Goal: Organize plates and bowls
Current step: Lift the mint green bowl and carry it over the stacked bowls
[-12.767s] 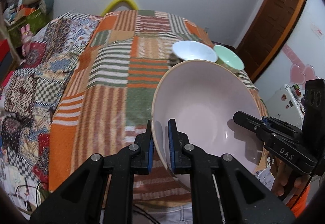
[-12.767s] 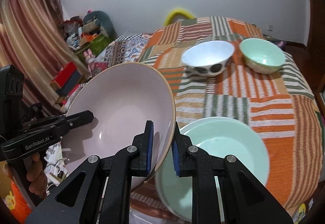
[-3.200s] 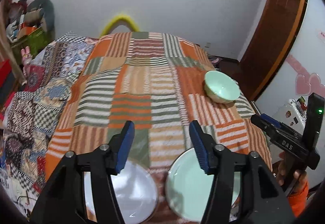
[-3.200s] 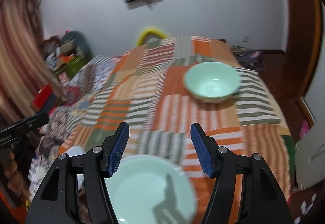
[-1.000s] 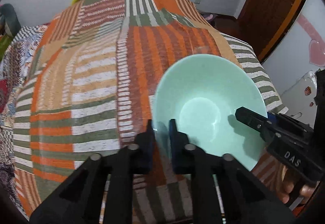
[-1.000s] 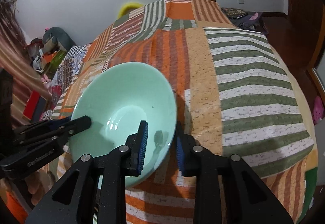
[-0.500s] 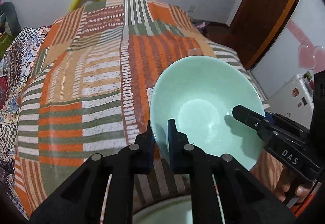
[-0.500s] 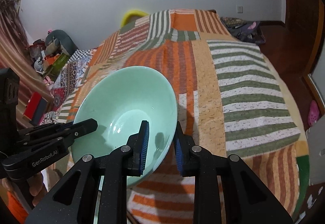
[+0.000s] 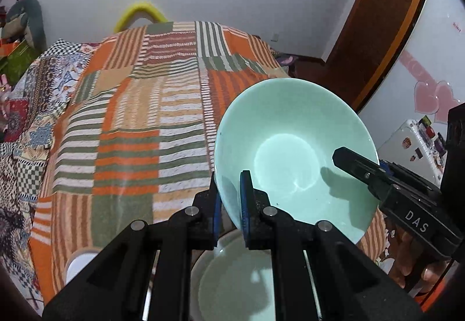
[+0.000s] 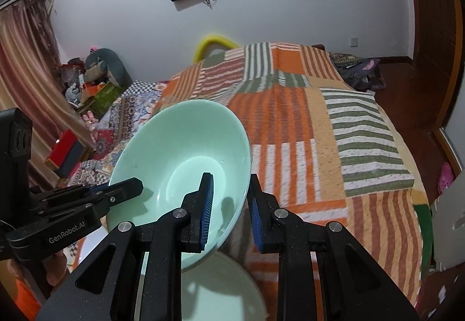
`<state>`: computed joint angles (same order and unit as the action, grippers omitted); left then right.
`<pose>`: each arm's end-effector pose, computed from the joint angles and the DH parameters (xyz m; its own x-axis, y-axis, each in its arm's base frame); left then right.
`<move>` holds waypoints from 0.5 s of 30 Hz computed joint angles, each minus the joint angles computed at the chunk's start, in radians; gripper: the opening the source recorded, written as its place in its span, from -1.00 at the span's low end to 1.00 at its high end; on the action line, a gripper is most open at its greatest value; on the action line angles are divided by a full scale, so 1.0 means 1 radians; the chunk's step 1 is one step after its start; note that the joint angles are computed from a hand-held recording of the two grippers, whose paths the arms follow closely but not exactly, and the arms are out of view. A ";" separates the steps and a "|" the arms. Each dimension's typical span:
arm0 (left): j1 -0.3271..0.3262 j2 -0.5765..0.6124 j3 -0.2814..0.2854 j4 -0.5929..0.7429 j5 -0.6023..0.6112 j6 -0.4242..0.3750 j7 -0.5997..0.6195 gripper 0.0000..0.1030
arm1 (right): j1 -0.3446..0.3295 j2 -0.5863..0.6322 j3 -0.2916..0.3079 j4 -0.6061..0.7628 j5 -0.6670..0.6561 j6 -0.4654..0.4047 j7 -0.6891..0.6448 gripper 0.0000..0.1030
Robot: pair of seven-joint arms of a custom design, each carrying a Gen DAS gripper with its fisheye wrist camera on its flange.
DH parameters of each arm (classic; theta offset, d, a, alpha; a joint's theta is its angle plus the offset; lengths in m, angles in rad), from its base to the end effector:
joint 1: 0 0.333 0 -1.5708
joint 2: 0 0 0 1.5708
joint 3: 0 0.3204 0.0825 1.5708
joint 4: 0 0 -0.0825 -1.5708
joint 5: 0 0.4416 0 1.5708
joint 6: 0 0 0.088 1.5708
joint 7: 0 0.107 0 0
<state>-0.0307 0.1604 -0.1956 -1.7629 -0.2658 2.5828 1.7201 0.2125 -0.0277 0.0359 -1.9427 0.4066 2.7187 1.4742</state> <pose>0.6945 -0.1470 0.5317 -0.2441 -0.9515 0.1873 -0.7847 0.0804 -0.6146 0.6376 0.1471 0.5705 0.1671 -0.9369 -0.3069 -0.7242 0.0946 -0.6831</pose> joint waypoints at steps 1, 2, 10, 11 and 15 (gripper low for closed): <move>0.004 -0.021 0.001 -0.023 -0.009 0.010 0.005 -0.79 | 0.003 -0.008 0.003 -0.007 -0.003 0.006 0.002 -0.59; 0.007 -0.040 0.003 -0.043 -0.015 0.019 0.010 -0.79 | 0.006 -0.013 0.006 -0.011 -0.006 0.011 0.006 -0.59; 0.008 -0.188 0.059 -0.190 -0.131 0.039 0.089 -0.79 | 0.044 -0.053 0.026 -0.052 -0.004 0.048 0.010 -0.59; 0.006 -0.204 0.068 -0.205 -0.142 0.039 0.096 -0.79 | 0.050 -0.057 0.029 -0.056 -0.002 0.053 0.009 -0.59; -0.005 -0.271 0.105 -0.272 -0.171 0.049 0.117 -0.79 | 0.074 -0.071 0.034 -0.073 0.034 0.068 -0.014 -0.59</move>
